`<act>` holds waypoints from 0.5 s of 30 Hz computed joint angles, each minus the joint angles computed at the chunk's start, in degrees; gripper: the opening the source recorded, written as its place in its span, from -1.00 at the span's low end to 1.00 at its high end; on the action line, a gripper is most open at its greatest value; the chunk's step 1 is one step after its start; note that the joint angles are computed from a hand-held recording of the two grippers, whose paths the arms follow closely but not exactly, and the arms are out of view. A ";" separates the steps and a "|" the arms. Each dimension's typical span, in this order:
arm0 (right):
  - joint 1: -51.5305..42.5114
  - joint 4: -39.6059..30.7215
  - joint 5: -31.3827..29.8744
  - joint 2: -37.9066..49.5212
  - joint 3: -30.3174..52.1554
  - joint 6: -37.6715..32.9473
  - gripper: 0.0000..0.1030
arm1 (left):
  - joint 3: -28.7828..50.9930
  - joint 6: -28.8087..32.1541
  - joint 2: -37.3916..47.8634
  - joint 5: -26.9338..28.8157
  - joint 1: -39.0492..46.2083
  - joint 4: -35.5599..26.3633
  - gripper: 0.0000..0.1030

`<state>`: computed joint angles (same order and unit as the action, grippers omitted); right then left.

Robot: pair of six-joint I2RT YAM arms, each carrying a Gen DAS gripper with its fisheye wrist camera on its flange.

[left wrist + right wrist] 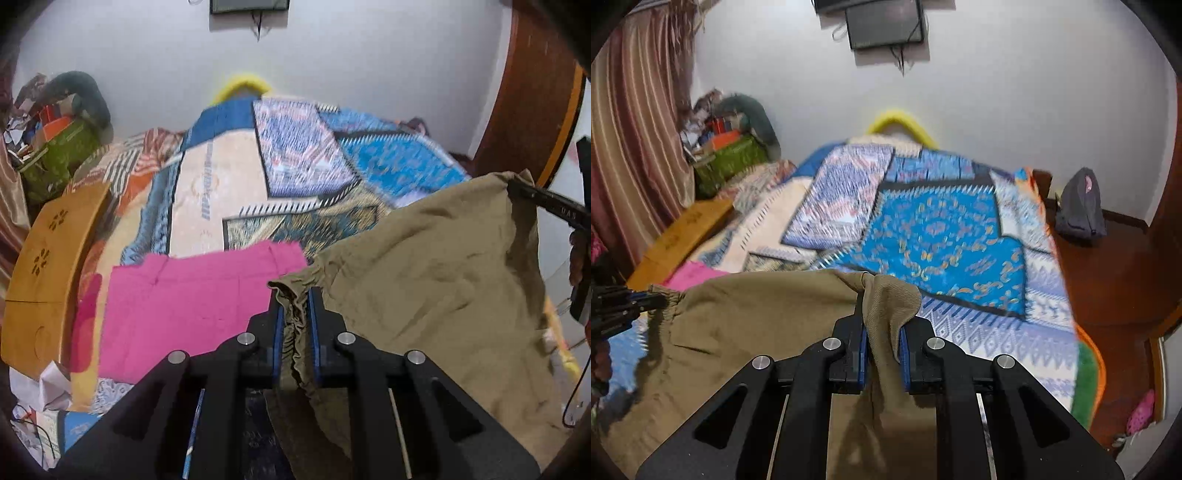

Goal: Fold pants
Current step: 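Lift the waistband with both tools and fold it over onto the legs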

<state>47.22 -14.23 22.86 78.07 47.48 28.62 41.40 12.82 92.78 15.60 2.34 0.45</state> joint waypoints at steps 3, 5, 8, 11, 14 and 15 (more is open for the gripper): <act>4.73 -5.93 4.77 -6.06 0.54 2.77 -0.77 | -2.08 0.55 -8.43 1.48 -0.02 -4.07 -0.78; 7.90 -9.35 7.69 -9.09 0.87 4.88 -0.77 | -3.58 1.13 -14.82 2.10 -0.27 -7.28 -0.79; 15.61 -17.70 14.58 -13.68 2.63 10.16 -0.77 | -5.24 1.66 -23.22 3.47 -0.27 -12.47 -0.79; 23.76 -26.28 20.71 -15.83 5.01 17.21 -0.77 | -6.48 2.05 -32.06 5.70 0.44 -19.25 -0.79; 32.33 -35.37 26.45 -16.09 7.41 26.32 -0.77 | -7.89 3.52 -40.68 7.39 1.47 -25.88 -0.80; 36.43 -39.57 28.87 -15.33 8.59 31.41 -0.77 | -8.50 4.22 -43.99 7.89 1.95 -28.42 -0.80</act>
<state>83.65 -53.80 51.73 62.74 56.07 60.02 32.90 17.04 48.79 23.49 4.29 -27.97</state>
